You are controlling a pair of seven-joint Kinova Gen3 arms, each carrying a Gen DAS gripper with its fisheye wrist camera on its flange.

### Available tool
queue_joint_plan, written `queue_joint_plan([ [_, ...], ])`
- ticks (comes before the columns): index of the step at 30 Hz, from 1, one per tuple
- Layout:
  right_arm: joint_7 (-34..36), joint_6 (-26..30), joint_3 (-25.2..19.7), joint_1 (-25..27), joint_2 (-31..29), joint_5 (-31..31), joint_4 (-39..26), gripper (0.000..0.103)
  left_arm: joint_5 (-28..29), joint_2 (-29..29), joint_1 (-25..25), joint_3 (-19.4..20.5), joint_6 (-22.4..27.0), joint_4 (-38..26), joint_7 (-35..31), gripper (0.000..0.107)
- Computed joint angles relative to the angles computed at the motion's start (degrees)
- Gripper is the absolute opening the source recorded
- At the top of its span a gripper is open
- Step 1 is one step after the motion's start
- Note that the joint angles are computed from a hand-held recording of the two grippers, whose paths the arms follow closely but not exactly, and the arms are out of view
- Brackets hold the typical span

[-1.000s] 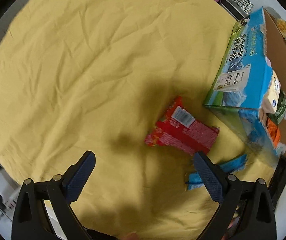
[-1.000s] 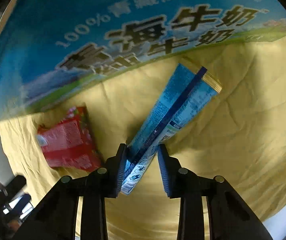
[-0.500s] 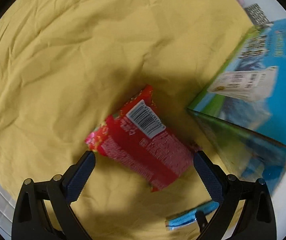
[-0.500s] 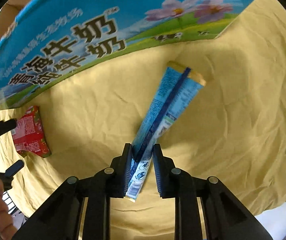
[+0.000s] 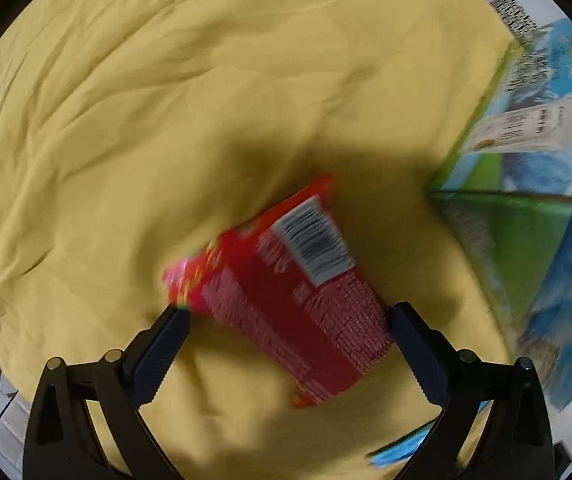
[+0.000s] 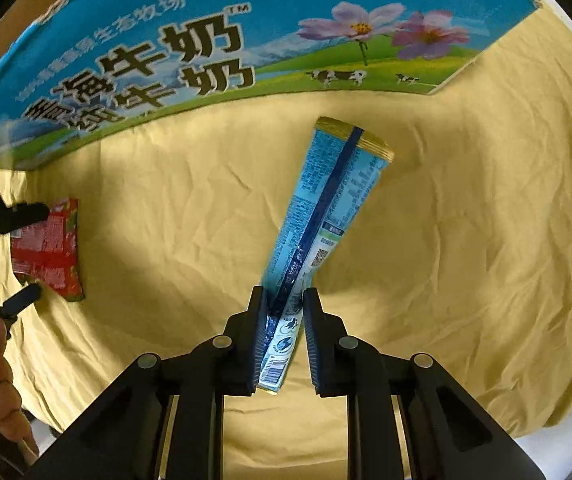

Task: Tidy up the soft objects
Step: 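Grasp the red snack packet with the left tool while the right tool grasps the blue stick packet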

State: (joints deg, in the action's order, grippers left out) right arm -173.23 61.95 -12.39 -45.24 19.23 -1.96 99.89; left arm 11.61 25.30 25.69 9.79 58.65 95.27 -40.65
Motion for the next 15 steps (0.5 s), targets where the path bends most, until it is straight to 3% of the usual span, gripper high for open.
queue_joint_plan([
  [3, 0.8, -0.2, -0.5, 0.1, -0.2, 0.1, 0.3, 0.02, 0.5, -0.8, -1.0, 0.0, 1.7, 0.4, -0.6, 0.103],
  [6, 2.4, -1.0, -0.2, 1.0, -2.1, -0.6, 1.7, 0.02, 3.0, -2.4, -1.9, 0.0, -1.2, 2.1, -0.3, 0.103],
  [10, 2.2, -3.1, -0.2, 2.3, -2.8, -1.9, 2.7, 0.02, 1.1, -1.1, -0.5, -0.2, -1.2, -0.3, 1.2, 0.101],
  [12, 4.0, -4.6, 0.0, 4.1, -2.7, -2.9, 4.0, 0.02, -0.7, 1.1, -0.4, -0.6, 0.1, -3.5, 1.0, 0.079],
  [15, 6.0, -5.4, -0.1, 5.3, -2.6, -4.0, 4.7, 0.02, -3.2, 2.4, 1.4, -0.4, 2.1, -5.3, 0.7, 0.062],
])
